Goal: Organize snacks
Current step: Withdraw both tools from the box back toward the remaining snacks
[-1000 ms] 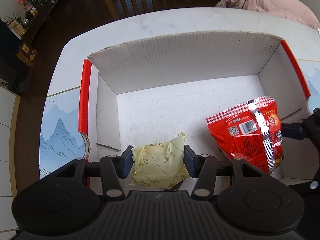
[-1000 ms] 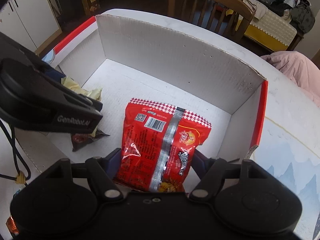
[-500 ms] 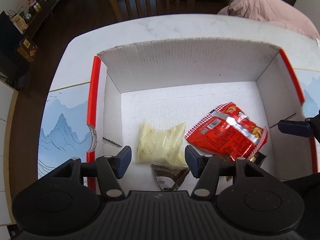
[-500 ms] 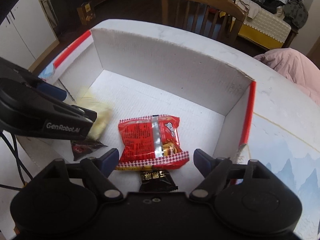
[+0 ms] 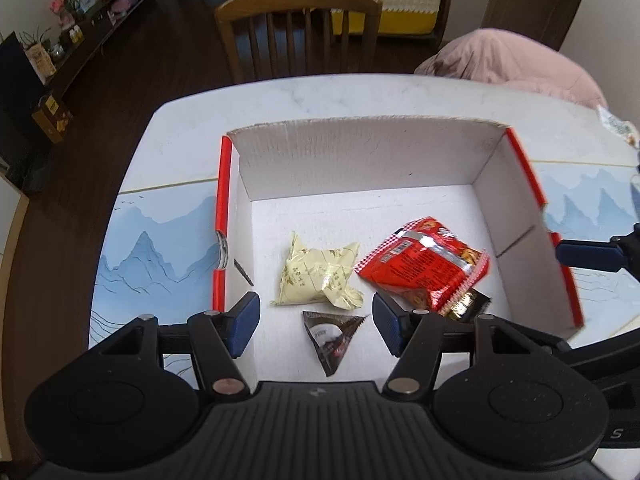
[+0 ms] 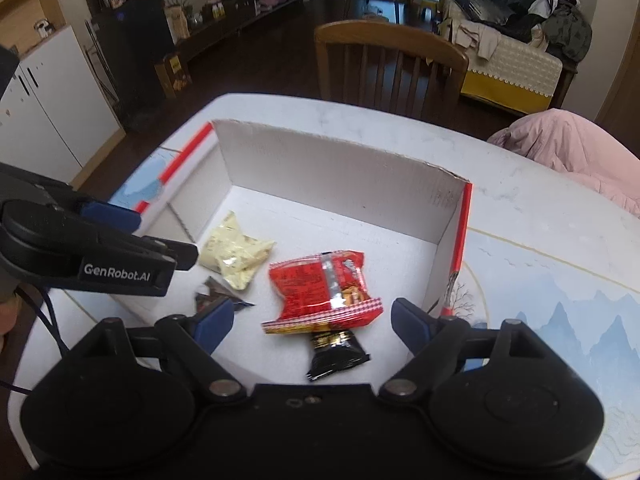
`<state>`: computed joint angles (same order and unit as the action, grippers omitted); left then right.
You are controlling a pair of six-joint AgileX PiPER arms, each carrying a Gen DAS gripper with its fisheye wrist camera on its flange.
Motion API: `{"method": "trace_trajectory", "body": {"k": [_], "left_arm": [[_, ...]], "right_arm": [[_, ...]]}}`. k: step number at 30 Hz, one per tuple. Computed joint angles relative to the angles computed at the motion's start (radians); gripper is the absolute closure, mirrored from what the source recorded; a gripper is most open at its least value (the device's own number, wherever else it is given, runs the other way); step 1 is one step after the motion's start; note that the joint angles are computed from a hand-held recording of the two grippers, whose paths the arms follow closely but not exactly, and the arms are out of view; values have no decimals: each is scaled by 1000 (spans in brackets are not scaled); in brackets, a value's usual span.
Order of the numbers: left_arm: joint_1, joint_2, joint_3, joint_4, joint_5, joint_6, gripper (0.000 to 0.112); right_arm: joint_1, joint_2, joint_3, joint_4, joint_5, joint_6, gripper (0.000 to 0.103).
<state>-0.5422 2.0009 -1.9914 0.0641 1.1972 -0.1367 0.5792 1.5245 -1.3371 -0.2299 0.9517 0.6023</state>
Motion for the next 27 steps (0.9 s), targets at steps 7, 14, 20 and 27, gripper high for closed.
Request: {"method": "trace_trajectory", "body": {"k": [7,14,20,27], "left_arm": [[14,-175,196,-26,-82,21,51],[31,-346,369,-77,-139,60,51],[51,-496,514,-120,-189,106,41],[98,-641,657,-183,-210,170,40]], "right_arm": [[125,-72,7,-92,53,144,11],[265,-126,3,-185,113,304,9],[407,-160,2,-283,174,454,6],[573,-196,35,-386,222,640,2]]}}
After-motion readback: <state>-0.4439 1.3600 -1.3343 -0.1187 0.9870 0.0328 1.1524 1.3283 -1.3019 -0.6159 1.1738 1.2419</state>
